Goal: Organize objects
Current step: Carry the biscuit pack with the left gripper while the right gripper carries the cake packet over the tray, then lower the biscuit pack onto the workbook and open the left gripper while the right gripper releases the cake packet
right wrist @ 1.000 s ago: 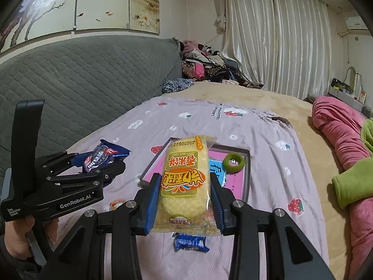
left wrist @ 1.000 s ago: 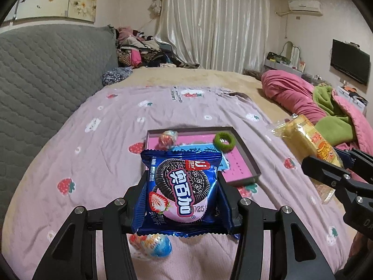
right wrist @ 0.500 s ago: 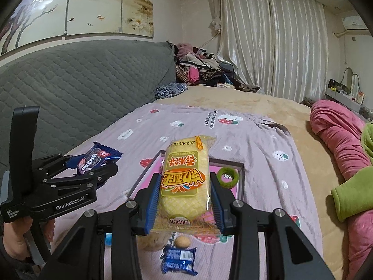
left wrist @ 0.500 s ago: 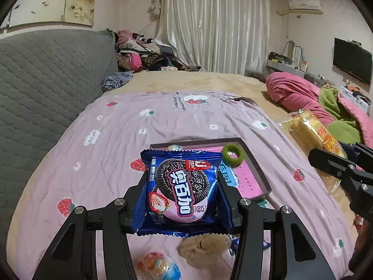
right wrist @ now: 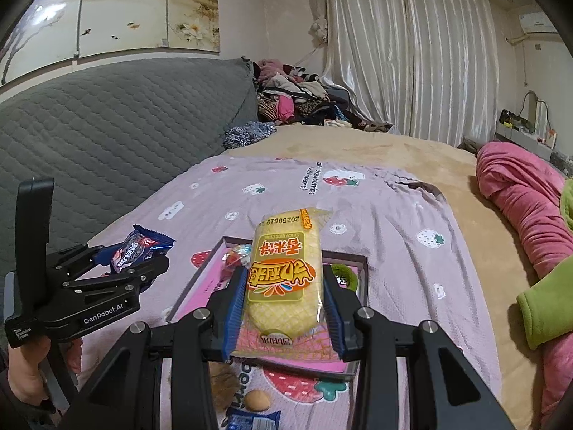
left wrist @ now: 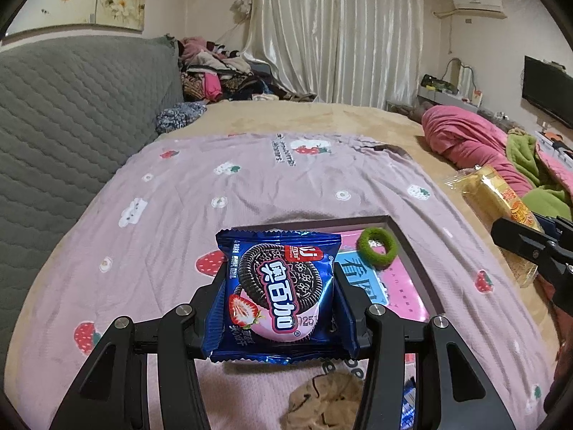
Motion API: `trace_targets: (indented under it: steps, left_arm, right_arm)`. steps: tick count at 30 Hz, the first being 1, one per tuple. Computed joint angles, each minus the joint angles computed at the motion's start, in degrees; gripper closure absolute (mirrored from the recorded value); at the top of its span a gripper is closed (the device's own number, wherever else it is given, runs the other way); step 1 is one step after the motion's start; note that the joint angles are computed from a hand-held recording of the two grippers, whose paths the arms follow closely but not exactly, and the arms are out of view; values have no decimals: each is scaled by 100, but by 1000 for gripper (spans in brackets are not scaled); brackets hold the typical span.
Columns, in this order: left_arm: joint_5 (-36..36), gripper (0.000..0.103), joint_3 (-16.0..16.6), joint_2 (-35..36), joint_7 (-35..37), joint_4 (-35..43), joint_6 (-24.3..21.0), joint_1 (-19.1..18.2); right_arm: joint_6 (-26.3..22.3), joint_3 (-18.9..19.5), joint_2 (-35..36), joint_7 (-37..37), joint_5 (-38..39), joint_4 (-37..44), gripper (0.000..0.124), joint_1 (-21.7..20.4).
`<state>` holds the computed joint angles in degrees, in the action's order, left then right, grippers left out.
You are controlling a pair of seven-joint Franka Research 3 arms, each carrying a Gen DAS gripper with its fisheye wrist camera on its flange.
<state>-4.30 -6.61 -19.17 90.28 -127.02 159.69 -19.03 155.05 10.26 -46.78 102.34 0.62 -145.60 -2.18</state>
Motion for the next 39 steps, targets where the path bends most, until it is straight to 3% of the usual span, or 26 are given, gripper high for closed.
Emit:
trace_targets:
  steps: [10, 24, 33, 39]
  left_arm:
    - [64, 50, -131, 674, -33, 298, 189, 136]
    - [297, 50, -445, 1505, -251, 773, -17, 444]
    - [513, 50, -594, 1990, -358, 1069, -418, 539]
    - [655, 50, -648, 2164, -450, 1159, -427, 566]
  right_arm:
    - [366, -160, 628, -125, 46, 26, 84, -41]
    - [759, -313, 1388, -164, 179, -131, 84, -37]
    - [791, -396, 1744, -180, 247, -271, 84, 18]
    - [851, -513, 1954, -199, 361, -295, 84, 96]
